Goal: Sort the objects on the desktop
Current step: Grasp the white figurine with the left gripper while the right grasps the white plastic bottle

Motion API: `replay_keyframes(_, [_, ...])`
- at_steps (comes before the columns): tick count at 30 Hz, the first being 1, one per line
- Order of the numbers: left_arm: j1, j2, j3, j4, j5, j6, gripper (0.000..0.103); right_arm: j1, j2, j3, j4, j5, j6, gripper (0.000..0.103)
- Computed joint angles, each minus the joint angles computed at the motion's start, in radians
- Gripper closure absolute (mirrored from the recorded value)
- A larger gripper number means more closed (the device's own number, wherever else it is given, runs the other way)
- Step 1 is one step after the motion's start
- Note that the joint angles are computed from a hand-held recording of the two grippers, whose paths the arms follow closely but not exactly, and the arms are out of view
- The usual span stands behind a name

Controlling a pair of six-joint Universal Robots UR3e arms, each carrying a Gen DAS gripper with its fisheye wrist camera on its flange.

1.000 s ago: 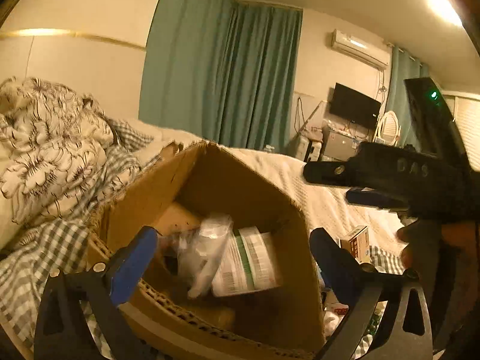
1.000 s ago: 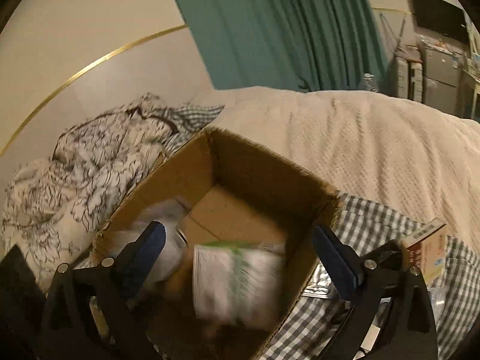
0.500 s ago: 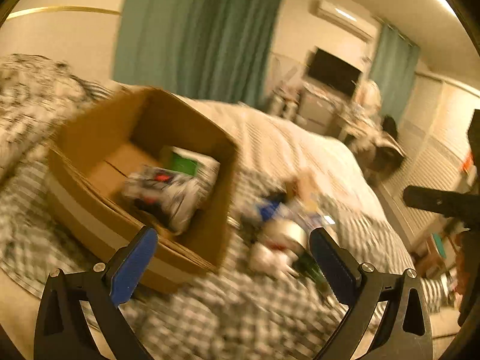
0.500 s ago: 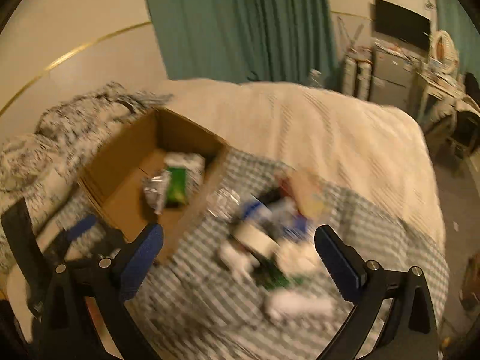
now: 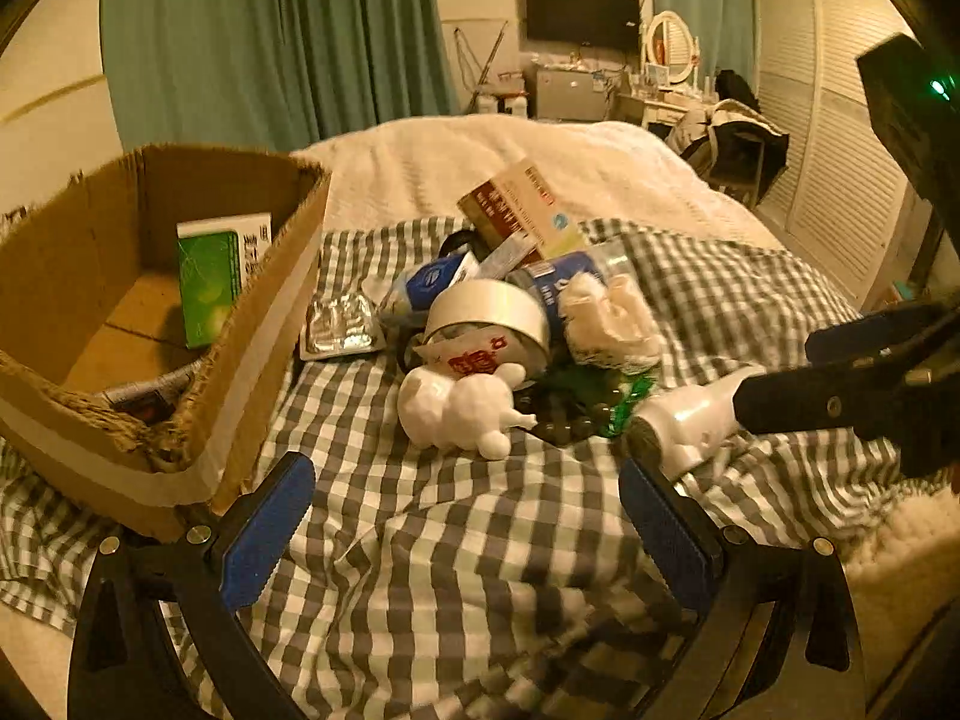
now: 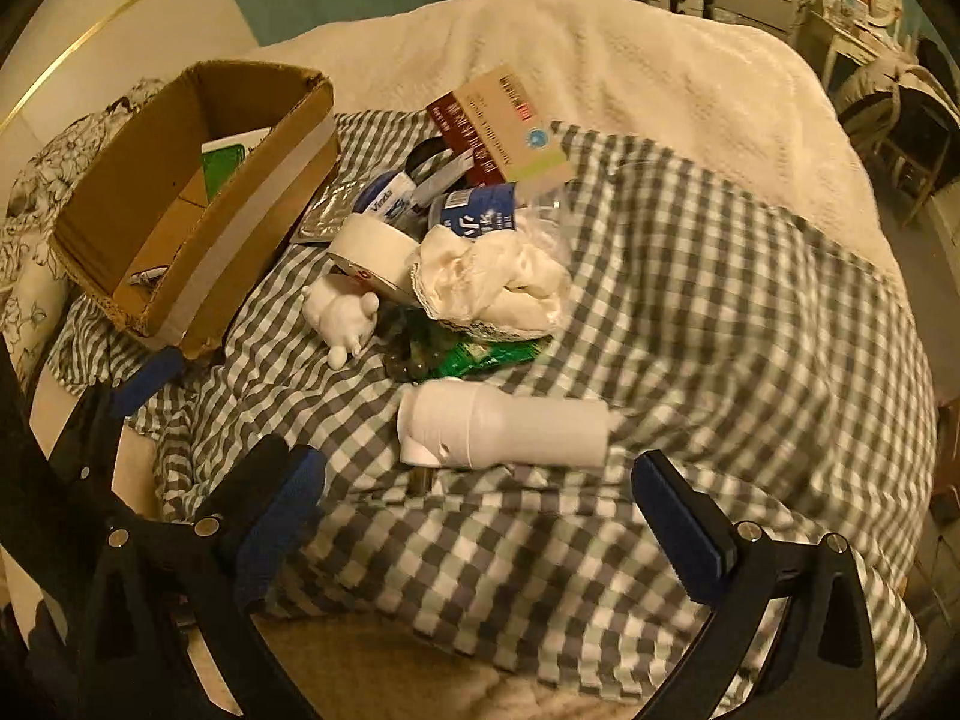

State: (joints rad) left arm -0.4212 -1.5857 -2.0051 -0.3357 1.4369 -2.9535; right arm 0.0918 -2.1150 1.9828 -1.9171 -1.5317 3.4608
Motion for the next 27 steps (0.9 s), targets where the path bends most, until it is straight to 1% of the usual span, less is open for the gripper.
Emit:
replay_keyframes(3, [0.020, -0.062, 0.040, -0.016, -0.023, -0.025, 0.000, -0.019, 0.045, 0.024, -0.043, 0.022, -0.017, 0.000])
replay_keyframes(6, [0.031, -0.105, 0.057, -0.018, -0.039, -0.034, 0.000, -0.006, 0.095, 0.037, -0.086, -0.012, -0.003, 0.000])
replay_keyframes(8, [0.034, -0.126, 0.069, -0.022, -0.043, -0.029, 0.000, -0.005, 0.125, 0.035, -0.096, -0.028, -0.002, 0.000])
replay_keyframes(11, [0.044, -0.154, 0.085, -0.045, -0.056, -0.021, 0.000, -0.027, 0.142, 0.043, -0.085, -0.018, 0.005, 0.000])
replay_keyframes(14, [0.057, -0.173, 0.108, -0.083, -0.086, -0.023, 0.000, -0.063, 0.145, 0.065, -0.071, 0.026, -0.004, 0.000])
replay_keyframes(17, [0.052, -0.204, 0.159, -0.136, -0.082, -0.012, 0.000, -0.123, 0.111, 0.097, -0.056, 0.092, -0.029, 0.001])
replay_keyframes(19, [0.046, -0.224, 0.204, -0.173, -0.078, -0.013, 0.000, -0.162, 0.078, 0.108, -0.038, 0.121, -0.048, 0.007])
replay_keyframes(20, [0.046, -0.232, 0.221, -0.183, -0.079, -0.020, 0.000, -0.185, 0.063, 0.104, -0.017, 0.136, -0.062, 0.008])
replay_keyframes(21, [0.044, -0.242, 0.243, -0.195, -0.080, -0.027, 0.000, -0.218, 0.039, 0.101, 0.006, 0.157, -0.082, 0.012])
replay_keyframes(22, [0.042, -0.254, 0.265, -0.206, -0.082, -0.034, 0.000, -0.241, 0.019, 0.098, 0.018, 0.165, -0.095, 0.030])
replay_keyframes(23, [0.037, -0.275, 0.301, -0.229, -0.084, -0.038, 0.000, -0.276, -0.009, 0.090, 0.042, 0.177, -0.124, 0.036])
replay_keyframes(24, [0.030, -0.304, 0.348, -0.260, -0.082, -0.039, 0.000, -0.306, -0.032, 0.083, 0.066, 0.191, -0.150, 0.046])
replay_keyframes(25, [0.025, -0.331, 0.386, -0.282, -0.079, -0.042, 0.000, -0.347, -0.056, 0.079, 0.097, 0.211, -0.184, 0.048])
replay_keyframes(27, [0.010, -0.402, 0.492, -0.356, -0.055, -0.051, 0.000, -0.382, -0.052, 0.068, 0.156, 0.234, -0.244, 0.046])
